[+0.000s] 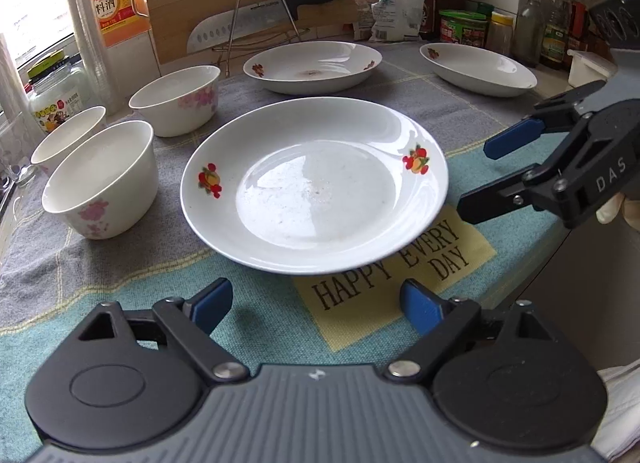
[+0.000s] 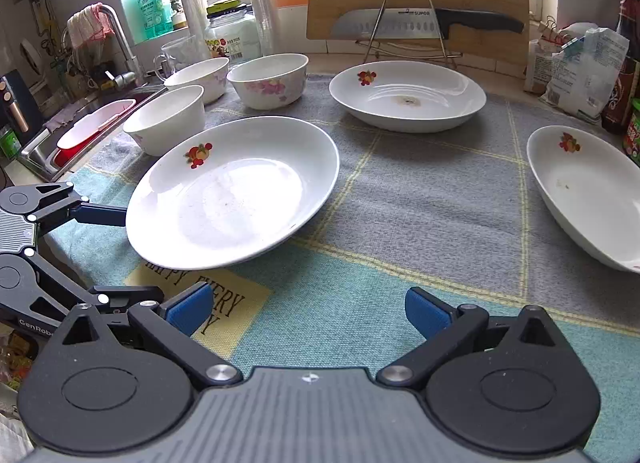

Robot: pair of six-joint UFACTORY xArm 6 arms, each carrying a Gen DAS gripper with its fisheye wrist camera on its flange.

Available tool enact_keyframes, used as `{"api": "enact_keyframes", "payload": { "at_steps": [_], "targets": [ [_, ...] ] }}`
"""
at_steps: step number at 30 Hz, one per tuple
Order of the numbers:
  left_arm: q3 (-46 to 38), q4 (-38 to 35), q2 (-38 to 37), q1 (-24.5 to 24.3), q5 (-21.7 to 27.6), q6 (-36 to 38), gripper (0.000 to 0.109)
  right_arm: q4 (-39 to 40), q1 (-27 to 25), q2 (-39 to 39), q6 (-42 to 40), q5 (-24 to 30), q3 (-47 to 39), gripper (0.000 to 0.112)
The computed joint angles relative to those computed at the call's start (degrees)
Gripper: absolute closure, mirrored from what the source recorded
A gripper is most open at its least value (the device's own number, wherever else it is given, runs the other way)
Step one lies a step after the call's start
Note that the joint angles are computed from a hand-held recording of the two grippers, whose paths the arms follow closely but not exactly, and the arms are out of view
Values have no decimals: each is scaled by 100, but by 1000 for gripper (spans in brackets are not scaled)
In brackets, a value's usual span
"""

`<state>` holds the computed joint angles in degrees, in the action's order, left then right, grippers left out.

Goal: Organize plates and bowls

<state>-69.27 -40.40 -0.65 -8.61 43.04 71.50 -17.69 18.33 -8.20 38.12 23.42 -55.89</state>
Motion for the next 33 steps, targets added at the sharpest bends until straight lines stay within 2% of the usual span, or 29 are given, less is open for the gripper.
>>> {"api": "enact_keyframes", "payload": {
  "at_steps": [5, 7, 10, 14, 17, 21, 24, 30, 33],
  "targets": [
    [-419, -210, 358, 135, 355, 238, 15, 818, 119, 585, -871, 214, -616, 9],
    [-612, -247, 513, 192, 484, 337, 15, 514, 217, 846, -814, 622, -1016, 9],
    [-977, -304, 797, 318, 853, 386, 12, 569, 304, 1154, -1113, 1059, -1512, 9],
    [-1092, -486, 936, 367, 913, 620, 6, 951, 322, 1230, -1610, 1500, -1823, 9],
    [-1156, -521, 997, 350, 927, 674, 6, 1136, 245, 1078, -1736, 1595, -1769, 9],
    [-1289, -514, 1088, 364, 1045, 722, 6, 1762, 124, 1153, -2169, 1659, -1926, 9],
    [-1262, -561, 1074, 375, 1032, 754, 6, 1887, 45, 1118, -2241, 1462, -1917, 9],
    [-1197, -610, 1038, 363, 954, 750, 6, 2128, -198, 1707, -2210, 1506, -2529, 9],
    [-1150, -631, 1010, 361, 914, 753, 6, 2623, -296, 1950, -2509, 1462, -2743, 9]
  ]
}}
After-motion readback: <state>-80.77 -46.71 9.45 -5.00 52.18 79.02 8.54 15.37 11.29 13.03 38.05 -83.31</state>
